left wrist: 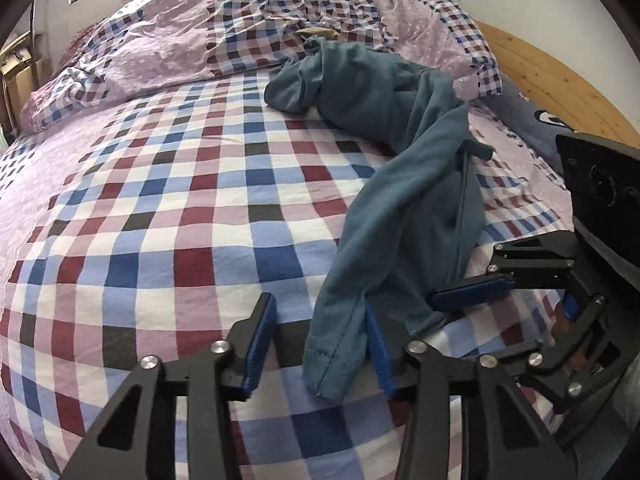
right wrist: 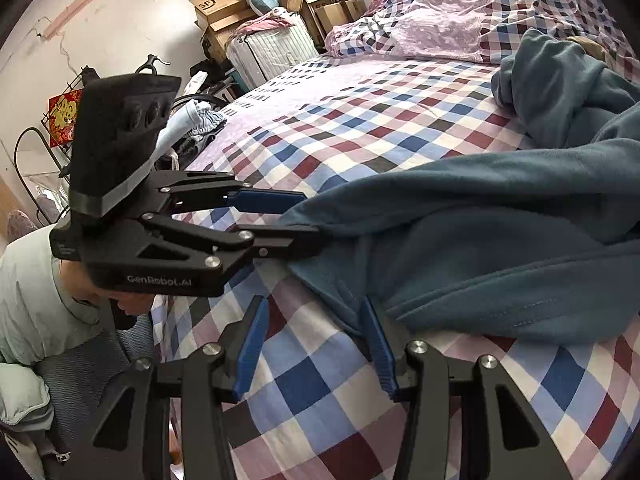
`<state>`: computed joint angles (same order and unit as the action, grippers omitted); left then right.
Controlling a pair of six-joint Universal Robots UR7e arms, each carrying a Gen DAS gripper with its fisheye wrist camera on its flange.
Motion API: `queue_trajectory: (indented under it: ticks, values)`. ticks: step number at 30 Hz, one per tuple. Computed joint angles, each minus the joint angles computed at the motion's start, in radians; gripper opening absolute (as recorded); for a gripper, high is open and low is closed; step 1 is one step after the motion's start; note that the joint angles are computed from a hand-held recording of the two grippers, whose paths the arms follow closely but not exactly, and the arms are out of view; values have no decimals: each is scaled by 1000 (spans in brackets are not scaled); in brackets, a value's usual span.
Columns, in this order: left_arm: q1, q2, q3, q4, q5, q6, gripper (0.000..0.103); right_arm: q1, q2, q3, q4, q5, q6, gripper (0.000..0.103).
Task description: Fold clothes
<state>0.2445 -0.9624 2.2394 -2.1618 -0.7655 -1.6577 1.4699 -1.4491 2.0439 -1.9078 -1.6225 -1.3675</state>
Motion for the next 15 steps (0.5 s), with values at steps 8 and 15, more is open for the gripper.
queue_trajectory:
  ticks: [8, 15]
  values:
    - [-9, 33, -42, 66, -12, 58, 47, 3, 3, 1, -8, -3, 1, 51]
    - [-12, -31, 40, -62, 23, -62, 5, -4, 16, -62, 62, 35, 55, 51]
